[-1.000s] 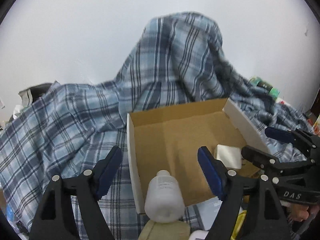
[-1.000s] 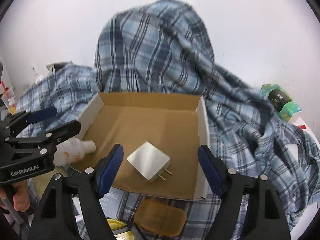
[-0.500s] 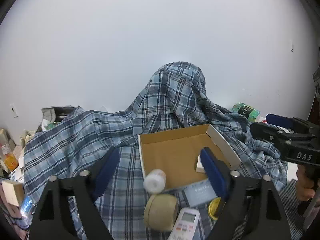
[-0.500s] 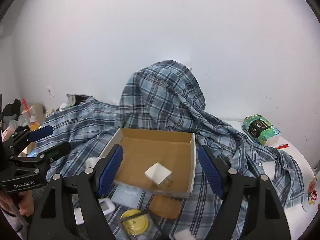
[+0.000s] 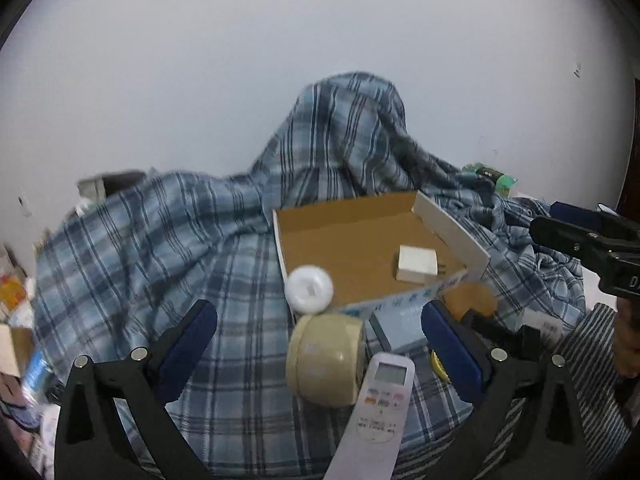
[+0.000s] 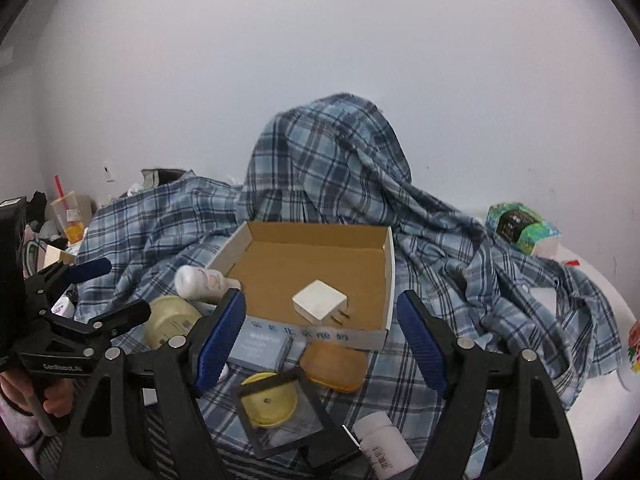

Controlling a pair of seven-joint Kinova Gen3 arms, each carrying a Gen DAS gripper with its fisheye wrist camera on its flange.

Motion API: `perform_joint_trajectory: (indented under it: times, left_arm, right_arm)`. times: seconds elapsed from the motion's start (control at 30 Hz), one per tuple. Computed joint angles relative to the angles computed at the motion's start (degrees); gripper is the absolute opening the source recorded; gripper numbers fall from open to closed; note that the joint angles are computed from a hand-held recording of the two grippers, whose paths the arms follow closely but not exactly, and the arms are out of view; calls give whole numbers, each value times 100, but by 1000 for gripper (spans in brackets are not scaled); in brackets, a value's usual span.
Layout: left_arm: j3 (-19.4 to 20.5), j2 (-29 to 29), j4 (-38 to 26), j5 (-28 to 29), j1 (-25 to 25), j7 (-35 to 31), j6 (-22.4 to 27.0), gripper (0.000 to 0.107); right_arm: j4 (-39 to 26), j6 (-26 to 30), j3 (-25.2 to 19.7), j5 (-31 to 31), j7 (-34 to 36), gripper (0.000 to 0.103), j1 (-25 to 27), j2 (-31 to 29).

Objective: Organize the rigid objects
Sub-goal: 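Grasp the beige cream jar with the left gripper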

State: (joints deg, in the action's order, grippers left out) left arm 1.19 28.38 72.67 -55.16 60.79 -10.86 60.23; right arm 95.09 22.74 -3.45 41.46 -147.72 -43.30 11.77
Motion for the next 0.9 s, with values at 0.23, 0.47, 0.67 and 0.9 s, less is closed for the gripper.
perform_joint_trajectory:
  times: [0.23,0.47,0.67,0.9]
  left_arm:
    - [66,-31,229,326,-252,-8,-406,103]
    - [71,2,229,517,-336,-199,-574,103]
    - [151,87,78,1086,-609,-709,-689,75]
    - [101,240,-157,1736,-705,-1324,-627,52]
  right_arm:
    - [-29,-7,-101,-663,634,77,274,167]
    - [-35,-58,-51,-987,1023,77,248,194]
    - [-99,-23,-59,-1302,1341,77,290,262]
    - [-104,-72,-100,-1680,1723,77,392,280]
